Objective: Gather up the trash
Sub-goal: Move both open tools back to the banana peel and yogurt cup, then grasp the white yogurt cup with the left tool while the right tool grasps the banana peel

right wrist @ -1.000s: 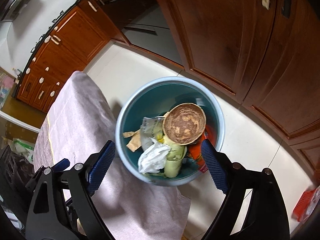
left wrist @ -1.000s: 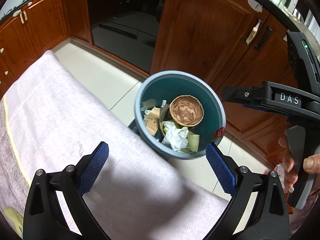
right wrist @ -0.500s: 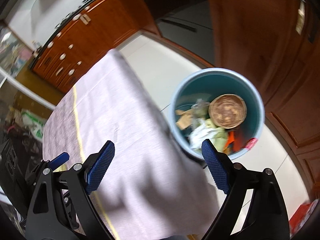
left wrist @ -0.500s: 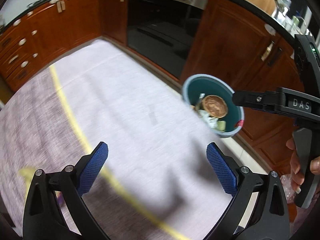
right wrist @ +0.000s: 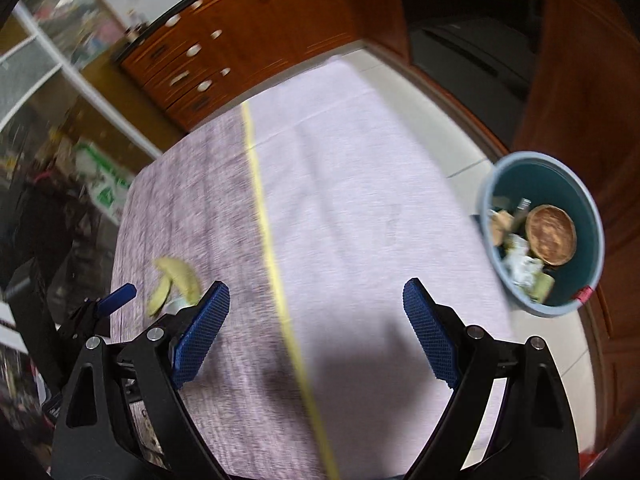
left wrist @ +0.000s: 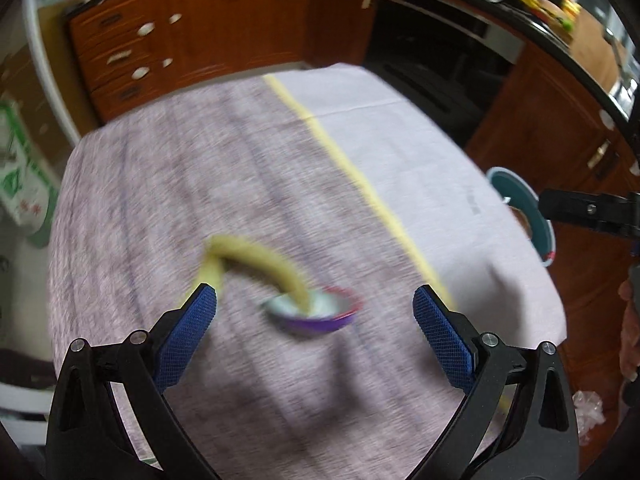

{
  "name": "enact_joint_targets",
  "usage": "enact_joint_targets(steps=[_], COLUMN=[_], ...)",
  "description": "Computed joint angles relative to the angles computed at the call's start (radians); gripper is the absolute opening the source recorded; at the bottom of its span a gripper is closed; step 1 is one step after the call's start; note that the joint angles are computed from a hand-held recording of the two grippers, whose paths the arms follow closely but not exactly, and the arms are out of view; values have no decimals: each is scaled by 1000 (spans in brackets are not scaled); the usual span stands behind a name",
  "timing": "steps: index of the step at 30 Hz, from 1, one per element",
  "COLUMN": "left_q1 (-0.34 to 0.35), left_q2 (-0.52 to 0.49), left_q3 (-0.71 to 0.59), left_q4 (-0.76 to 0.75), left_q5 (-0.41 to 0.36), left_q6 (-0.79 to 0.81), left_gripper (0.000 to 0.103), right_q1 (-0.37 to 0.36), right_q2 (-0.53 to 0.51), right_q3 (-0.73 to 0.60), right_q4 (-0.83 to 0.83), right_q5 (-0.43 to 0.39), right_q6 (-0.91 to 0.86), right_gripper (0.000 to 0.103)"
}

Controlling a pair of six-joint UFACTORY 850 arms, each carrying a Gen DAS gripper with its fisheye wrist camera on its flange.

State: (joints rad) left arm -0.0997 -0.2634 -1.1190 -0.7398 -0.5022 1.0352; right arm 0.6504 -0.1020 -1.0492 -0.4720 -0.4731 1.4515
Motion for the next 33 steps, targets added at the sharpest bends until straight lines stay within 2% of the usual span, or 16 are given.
enact_joint_targets(steps=[3, 9, 13, 17, 19, 21, 23, 28, 33], left_q1=[47, 94, 102, 75, 64, 52, 51, 63, 81], left_q2=[-22, -62, -84, -89, -88, -85, -78, -82, -99], left_q3=[-8, -41, -61, -61, -57, -52, -37, -13, -21], left_q4=[-12, -58, -99, -110, -118, -93, -88, -46, -36], left_q5=[-9, -56, -131, -120, -106, -104, -108, -114, -138], left_q6=[7, 18, 53, 62, 77, 77, 89, 67, 53], left_gripper=[99, 99, 99, 98, 88, 74, 66, 64, 64], right_q1=[11, 22, 21, 16, 10, 5, 1, -2, -5], right_q2=[-63, -176, -217, -234, -237, -240, -245, -281, -339], right_q3=[-67, -189, -233, -245, -240, -234, -232, -257, -304], right_q4=[53, 158, 208, 232, 252, 282, 317, 403, 571], right_q5=[2, -4, -1, -2, 8, 22, 32, 41, 47], right_q6=[-82, -236, -298, -319, -329, -350, -390, -506, -686], right_gripper=[85, 85, 85, 85, 84, 83, 81, 77, 66])
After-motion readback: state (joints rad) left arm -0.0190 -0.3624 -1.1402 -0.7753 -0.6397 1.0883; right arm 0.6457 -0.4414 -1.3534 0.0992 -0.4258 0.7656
